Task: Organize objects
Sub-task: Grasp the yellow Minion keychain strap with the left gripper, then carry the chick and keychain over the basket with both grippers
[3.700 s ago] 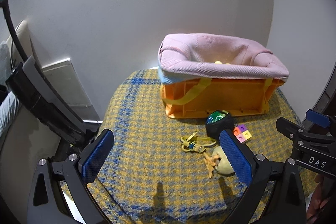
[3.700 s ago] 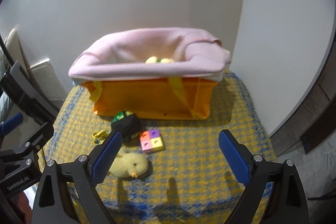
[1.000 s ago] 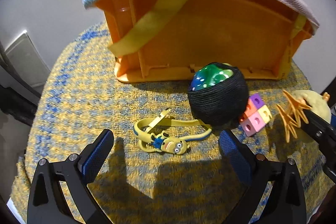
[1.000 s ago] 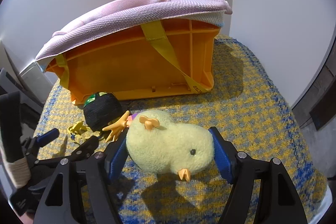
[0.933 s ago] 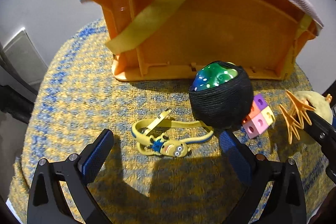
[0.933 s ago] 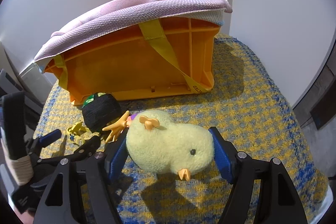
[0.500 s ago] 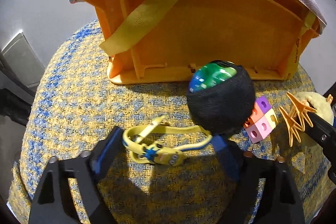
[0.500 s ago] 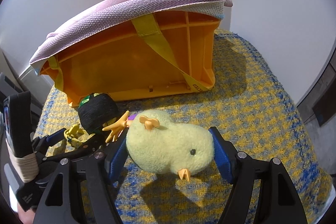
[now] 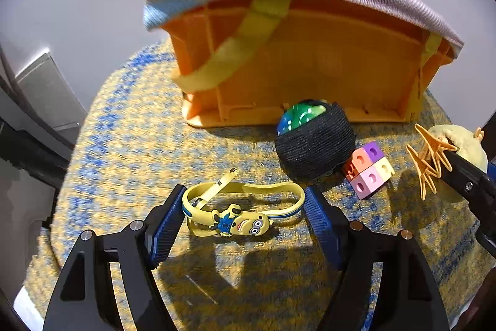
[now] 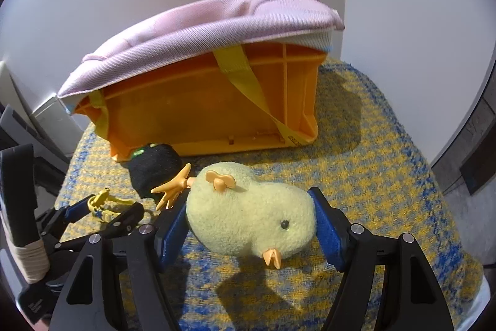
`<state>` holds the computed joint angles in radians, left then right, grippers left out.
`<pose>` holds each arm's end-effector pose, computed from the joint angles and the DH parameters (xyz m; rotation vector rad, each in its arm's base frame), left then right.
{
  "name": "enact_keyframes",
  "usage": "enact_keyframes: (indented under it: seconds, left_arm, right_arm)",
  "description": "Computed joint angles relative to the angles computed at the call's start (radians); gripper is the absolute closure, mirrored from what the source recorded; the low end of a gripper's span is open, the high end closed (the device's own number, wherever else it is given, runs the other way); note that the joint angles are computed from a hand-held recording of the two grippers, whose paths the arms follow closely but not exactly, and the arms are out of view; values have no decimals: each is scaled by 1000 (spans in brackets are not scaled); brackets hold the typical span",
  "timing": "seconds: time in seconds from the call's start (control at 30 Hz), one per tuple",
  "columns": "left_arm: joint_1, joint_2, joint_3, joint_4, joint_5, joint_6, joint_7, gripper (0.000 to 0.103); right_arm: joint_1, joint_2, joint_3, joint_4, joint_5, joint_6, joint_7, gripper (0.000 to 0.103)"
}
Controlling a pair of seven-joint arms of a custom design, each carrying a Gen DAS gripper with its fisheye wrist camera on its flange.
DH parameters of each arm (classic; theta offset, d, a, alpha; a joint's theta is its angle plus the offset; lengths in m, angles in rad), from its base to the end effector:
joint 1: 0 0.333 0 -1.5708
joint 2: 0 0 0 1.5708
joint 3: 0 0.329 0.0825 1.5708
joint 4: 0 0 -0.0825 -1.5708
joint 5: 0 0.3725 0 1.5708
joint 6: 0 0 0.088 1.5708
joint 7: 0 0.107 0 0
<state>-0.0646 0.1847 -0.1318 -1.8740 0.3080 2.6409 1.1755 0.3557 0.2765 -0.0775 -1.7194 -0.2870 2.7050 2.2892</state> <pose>0.6280 -0.1274 0.4986 -1.8467 1.8803 -0.5690 0.6478 0.2014 0.5236 -1.5561 1.9297 -0.5412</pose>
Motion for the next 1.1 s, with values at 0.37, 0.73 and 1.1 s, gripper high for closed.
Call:
enact_keyframes:
  seconds: [0.37,0.73,1.1]
  left_arm:
    - [4,-103,1,-48,20,13,-16,27]
    - [9,-120,2,54,26,-46,-12,27]
    - [3,-69,-4,236,-2,-117,28,27]
  right_arm:
    - [10,-69,-1,-40,-92,36,58,31]
    - [-28,-112,30,-16,-107,22,51,31]
    - [-70,-105,43,97,-32,-34,-58,31]
